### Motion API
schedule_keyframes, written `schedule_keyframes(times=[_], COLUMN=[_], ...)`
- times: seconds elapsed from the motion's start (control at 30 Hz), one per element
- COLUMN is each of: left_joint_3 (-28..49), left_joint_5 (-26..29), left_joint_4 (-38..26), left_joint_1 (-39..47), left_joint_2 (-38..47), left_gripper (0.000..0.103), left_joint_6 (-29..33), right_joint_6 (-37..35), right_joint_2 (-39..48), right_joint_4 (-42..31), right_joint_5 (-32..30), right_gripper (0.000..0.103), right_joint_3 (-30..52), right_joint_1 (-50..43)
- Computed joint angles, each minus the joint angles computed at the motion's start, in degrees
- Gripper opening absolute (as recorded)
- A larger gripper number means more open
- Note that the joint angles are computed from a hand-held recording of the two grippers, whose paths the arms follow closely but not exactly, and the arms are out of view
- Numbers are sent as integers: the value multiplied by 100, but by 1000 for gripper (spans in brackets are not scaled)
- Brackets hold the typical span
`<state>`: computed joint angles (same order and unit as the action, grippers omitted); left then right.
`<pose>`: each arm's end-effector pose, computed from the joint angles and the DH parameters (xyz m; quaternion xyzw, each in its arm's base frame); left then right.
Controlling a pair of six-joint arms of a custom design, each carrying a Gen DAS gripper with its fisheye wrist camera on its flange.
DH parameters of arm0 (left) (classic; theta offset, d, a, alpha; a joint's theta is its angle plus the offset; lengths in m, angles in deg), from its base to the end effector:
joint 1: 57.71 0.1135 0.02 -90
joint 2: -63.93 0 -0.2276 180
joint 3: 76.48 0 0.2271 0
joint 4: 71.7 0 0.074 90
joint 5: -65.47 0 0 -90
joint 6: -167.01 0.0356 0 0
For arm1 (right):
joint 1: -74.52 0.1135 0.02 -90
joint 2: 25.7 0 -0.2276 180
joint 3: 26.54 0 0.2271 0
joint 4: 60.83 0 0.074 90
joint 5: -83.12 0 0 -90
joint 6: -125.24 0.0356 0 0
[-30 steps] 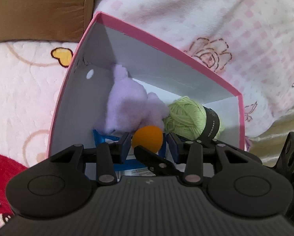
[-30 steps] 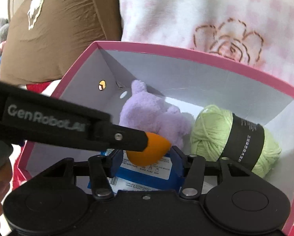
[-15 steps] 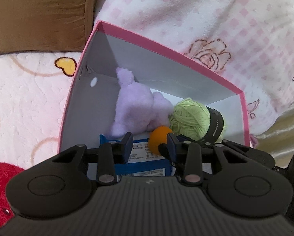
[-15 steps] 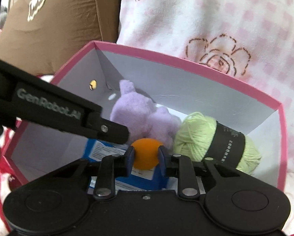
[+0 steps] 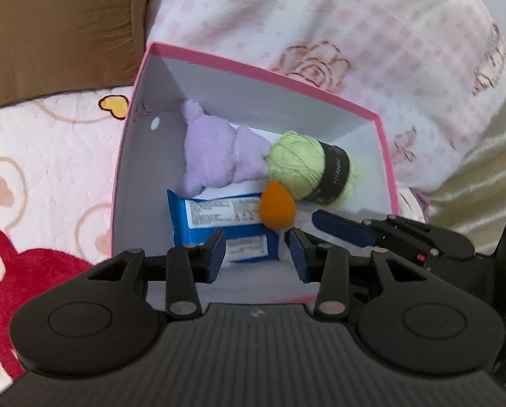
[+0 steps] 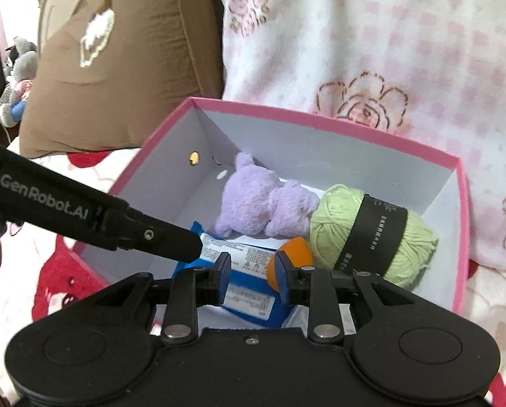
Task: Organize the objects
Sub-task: 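Lower the orange sponge into the pink box and open the left tool, then withdraw the left tool and move it toward the white tissue packet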
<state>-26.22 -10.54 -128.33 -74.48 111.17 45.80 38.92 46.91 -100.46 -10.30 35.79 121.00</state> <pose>0.1475 -0.0534 0.2052 -0.0808 0.9402 -0.2317 0.2361 0.1678 0.1798 0.2064 -0.3521 0.8705 0.1706 0.2984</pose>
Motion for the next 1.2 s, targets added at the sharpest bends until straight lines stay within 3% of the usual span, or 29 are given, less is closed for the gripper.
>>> schedule_keyframes(times=[0.27, 0.57, 0.73, 0.8, 0.97, 1.03, 1.13, 1.2], left_joint_3=[425, 1017, 1291, 1402, 1751, 1810, 1723, 1703], left_joint_5=[-406, -906, -2058, -2279, -3507, -3458, -2911, -3084], left_joint_4=[-997, -1834, -2582, -2903, -3874, -3997, -3825, -3849], left_joint_1=[-585, -1396, -2801, -3163, -5076, -5294, -5027, -5520], left_joint_2=[-802, -1087, -1402, -1535, -1596, -1628, -1814, -1746], left_gripper=[41, 41, 45, 46, 50, 51, 52, 52], left_joint_6=[-50, -282, -966, -1226, -2812, -3121, -3133, -3566], right_joint_6=[-51, -65, 140, 277, 759, 1045, 1542, 1916], right_joint_2=[-1192, -2211, -2859, -3157, -3695, -3827, -3909, -4011], right_joint_4=[-1097, -2455, -3135, -3388, -3927, -4150, -4420, -4575], right_joint_5=[-261, -135, 214, 307, 899, 1166, 1638, 1993], right_gripper=[35, 40, 50, 53, 67, 69, 73, 76], right_joint_3=[-107, 428, 609, 628, 709, 794, 901, 971], right_joint_1=[-258, 57, 510, 676, 1384, 1777, 2435, 3015])
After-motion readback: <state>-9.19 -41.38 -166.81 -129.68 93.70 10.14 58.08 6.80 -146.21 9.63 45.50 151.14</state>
